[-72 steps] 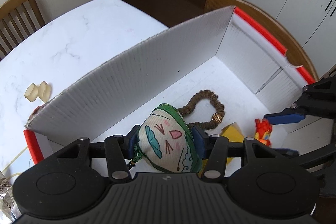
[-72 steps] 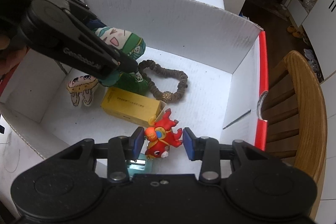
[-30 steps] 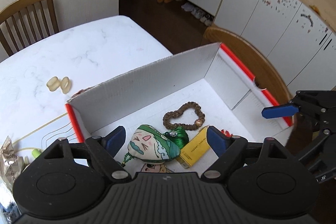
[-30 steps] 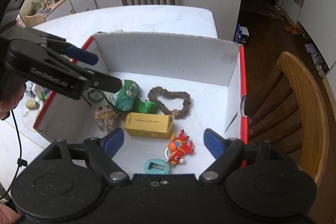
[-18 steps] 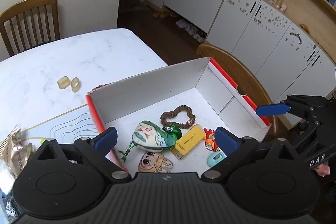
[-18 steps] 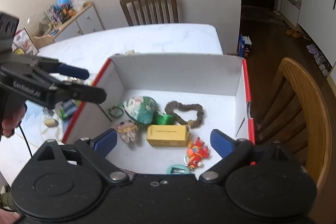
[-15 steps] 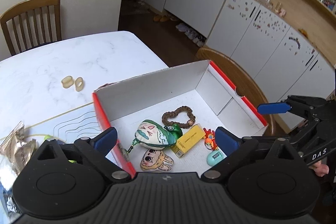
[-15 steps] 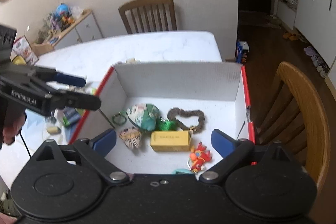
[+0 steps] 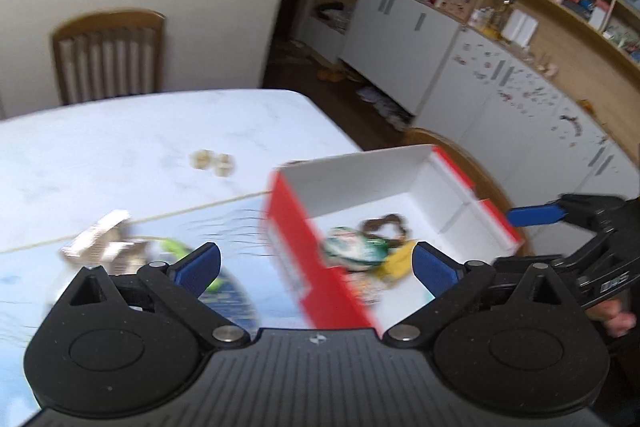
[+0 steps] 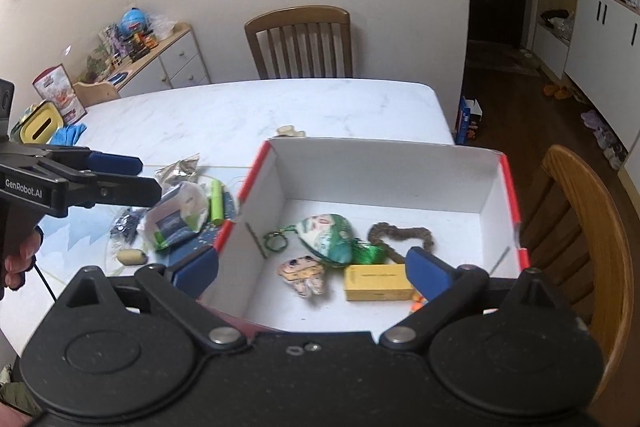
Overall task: Organize objects
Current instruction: 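Withdraw both tools from the shoebox back toward the pile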
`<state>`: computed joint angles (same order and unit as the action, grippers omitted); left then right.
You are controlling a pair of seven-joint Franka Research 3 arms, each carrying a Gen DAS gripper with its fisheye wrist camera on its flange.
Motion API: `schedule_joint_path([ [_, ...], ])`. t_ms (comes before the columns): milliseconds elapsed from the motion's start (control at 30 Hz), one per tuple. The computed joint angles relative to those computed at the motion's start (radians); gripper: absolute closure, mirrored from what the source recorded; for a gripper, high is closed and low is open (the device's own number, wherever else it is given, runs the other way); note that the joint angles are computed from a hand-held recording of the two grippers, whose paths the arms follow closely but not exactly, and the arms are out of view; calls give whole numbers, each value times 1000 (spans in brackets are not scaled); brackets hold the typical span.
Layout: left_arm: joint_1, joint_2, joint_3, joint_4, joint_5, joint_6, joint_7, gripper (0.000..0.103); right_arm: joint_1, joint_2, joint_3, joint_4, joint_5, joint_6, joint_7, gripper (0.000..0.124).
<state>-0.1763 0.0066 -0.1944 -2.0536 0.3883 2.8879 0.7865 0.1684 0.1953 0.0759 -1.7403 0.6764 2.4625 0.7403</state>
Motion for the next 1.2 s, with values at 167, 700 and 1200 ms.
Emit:
schedule_joint_path([
  [167, 34, -106, 13, -120, 95, -10, -33, 0, 39, -19, 13, -26, -41, 25, 40, 24],
  [700, 75, -309, 110, -425, -158, 32, 232, 0, 196, 47, 54, 37, -250, 77, 278, 24],
  [1200, 148, -216, 97, -471, -182, 159, 314, 0, 350, 264, 5, 269, -576, 47, 624, 26],
])
